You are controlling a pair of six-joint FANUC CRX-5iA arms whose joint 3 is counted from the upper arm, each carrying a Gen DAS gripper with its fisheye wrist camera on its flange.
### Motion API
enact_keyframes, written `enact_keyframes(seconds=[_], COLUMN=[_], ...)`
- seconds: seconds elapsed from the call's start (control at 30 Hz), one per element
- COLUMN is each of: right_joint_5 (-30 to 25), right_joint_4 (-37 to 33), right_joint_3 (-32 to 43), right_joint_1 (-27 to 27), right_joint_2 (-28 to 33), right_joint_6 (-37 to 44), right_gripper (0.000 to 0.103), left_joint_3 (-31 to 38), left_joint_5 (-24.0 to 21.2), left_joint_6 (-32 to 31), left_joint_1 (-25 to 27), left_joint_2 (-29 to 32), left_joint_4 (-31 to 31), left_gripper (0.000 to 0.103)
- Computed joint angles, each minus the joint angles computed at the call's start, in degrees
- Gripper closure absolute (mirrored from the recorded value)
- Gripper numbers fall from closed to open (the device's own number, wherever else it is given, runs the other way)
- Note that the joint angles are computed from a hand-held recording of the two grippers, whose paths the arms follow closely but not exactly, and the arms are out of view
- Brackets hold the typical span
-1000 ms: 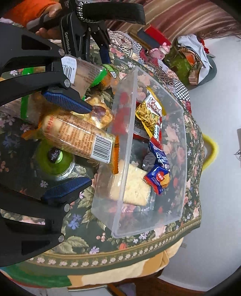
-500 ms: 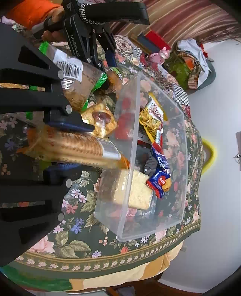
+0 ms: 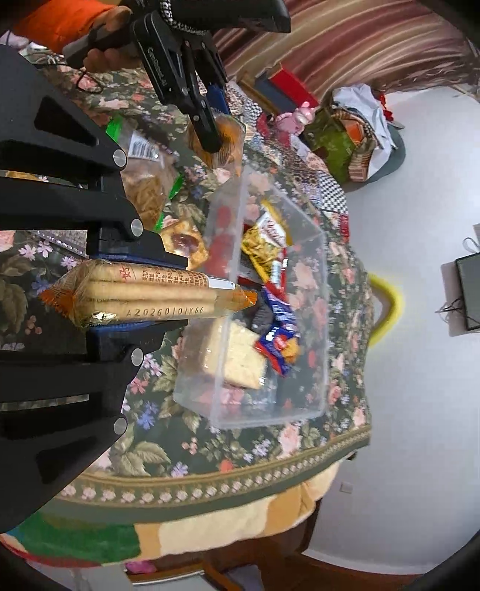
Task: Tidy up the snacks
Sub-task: 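Place the orange bag and wafer-roll pack into the clear box, release both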
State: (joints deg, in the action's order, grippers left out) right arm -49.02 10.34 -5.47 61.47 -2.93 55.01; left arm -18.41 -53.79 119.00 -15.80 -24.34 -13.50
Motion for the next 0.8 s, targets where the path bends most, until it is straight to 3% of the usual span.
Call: enact_keyframes(seconds=[0.47, 0.8], right_joint_5=[3.8, 4.7], right_joint_4=[7.5, 7.7], right_joint_3=[0.8, 4.4], right_joint_1=[-1.8, -5.0], right_joint_2=[0.1, 4.3], right_joint_6=[-3.6, -2.8], right_gripper=[0.082, 0.082], left_joint_3=[7.1, 10.2], left_joint_5=[4.8, 7.4], left_joint_6=[-1.0, -2.6], left_joint_1=[0.4, 2.9], left_joint_2=[3.9, 9.3], left_joint_4=[0.6, 2.1], left_gripper=[0.055, 0.055])
